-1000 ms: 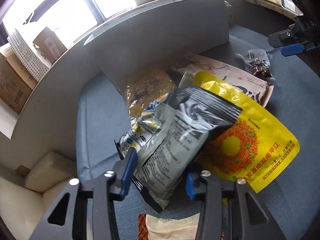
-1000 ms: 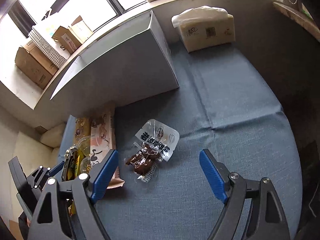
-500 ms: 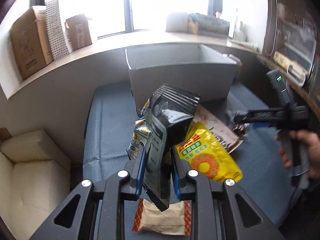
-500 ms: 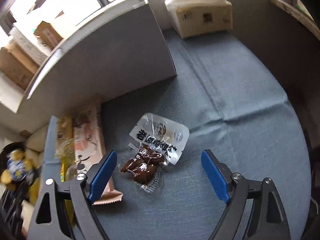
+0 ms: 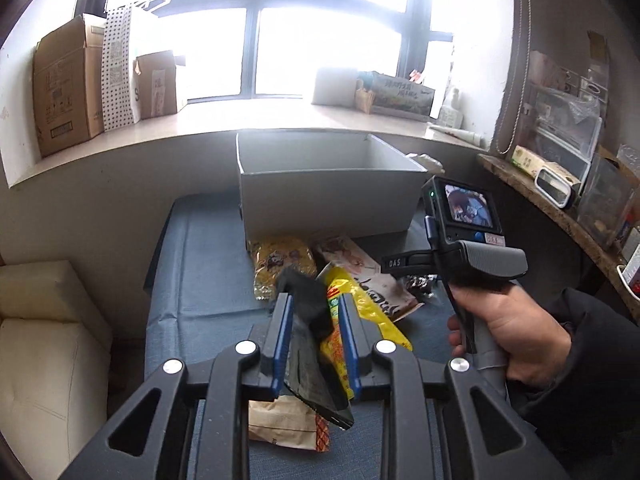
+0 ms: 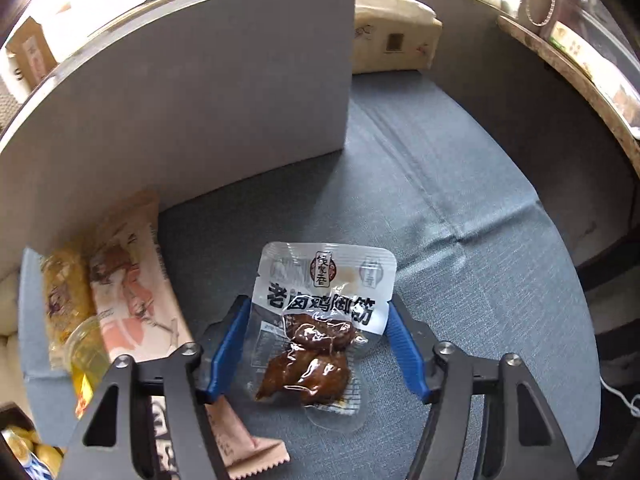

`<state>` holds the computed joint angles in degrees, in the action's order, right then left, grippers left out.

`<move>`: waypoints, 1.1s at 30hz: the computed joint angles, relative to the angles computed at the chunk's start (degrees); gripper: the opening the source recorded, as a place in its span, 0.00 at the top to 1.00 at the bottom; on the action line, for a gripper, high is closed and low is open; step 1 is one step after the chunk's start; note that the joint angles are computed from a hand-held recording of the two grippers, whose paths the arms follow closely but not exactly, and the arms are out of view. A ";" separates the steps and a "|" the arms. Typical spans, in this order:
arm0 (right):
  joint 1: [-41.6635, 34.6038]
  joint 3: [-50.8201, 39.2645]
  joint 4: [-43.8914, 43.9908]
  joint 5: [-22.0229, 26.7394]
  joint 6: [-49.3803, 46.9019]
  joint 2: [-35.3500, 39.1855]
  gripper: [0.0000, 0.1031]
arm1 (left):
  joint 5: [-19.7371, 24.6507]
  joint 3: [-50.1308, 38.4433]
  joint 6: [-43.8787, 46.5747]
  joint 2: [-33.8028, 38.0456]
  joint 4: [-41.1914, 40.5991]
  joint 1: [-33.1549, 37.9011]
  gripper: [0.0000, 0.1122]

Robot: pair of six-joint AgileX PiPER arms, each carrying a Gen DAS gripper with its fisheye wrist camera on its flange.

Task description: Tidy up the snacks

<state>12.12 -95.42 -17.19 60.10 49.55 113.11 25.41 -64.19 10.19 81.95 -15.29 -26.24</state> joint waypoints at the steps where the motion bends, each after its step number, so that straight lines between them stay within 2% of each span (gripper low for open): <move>1: -0.41 1.33 0.81 -1.39 -0.98 -0.99 0.34 | -0.06 -0.11 1.23 0.06 -1.20 0.21 0.77; 4: -2.70 6.08 4.13 -5.39 -4.37 -4.41 0.36 | 0.61 -0.48 11.25 1.31 -11.05 2.50 0.80; 6: -2.76 7.11 3.42 -6.00 -5.79 -5.47 0.38 | 3.20 -2.47 11.62 3.36 -12.24 3.82 0.88; 11: -3.98 11.14 5.95 -8.79 -8.83 -8.24 0.38 | 5.06 -3.52 13.92 5.60 -13.85 4.65 0.88; 14: -4.75 12.15 7.35 -9.54 -10.13 -9.04 0.38 | 4.67 -4.40 5.38 6.49 -4.30 2.74 0.74; 16: -5.25 12.83 8.08 -9.92 -11.15 -9.63 0.38 | 5.31 -4.81 -2.34 7.72 4.09 1.15 0.53; 18: -5.40 12.29 8.08 -9.88 -11.35 -9.12 0.38 | 3.74 -3.33 -4.92 8.23 7.31 0.41 0.42; 20: -6.40 12.60 8.34 -10.89 -12.89 -8.65 0.37 | 2.63 -3.18 -8.03 10.39 9.94 0.26 0.41; 23: -6.19 12.95 7.89 -11.65 -12.41 -8.39 0.37 | 5.11 -7.01 -12.70 16.62 13.61 -0.01 0.41; 26: -6.28 13.65 8.78 -12.08 -13.56 -8.81 0.37 | 4.38 -6.29 -2.36 16.67 5.92 0.45 0.38; 28: -6.36 13.97 9.30 -12.45 -15.33 -8.89 0.37 | 5.44 -7.47 0.44 16.96 5.42 0.32 0.14; 29: -6.57 14.22 9.65 -12.74 -15.89 -9.00 0.37 | 6.28 -8.00 4.11 17.13 3.11 0.61 0.10; 31: -7.22 13.79 10.85 -12.57 -17.28 -8.84 0.37 | 9.14 -9.95 12.79 18.15 -3.46 1.53 0.09; 33: -7.76 13.82 11.93 -12.88 -18.35 -8.72 0.37 | 11.56 -13.45 12.54 21.07 -2.62 1.50 0.09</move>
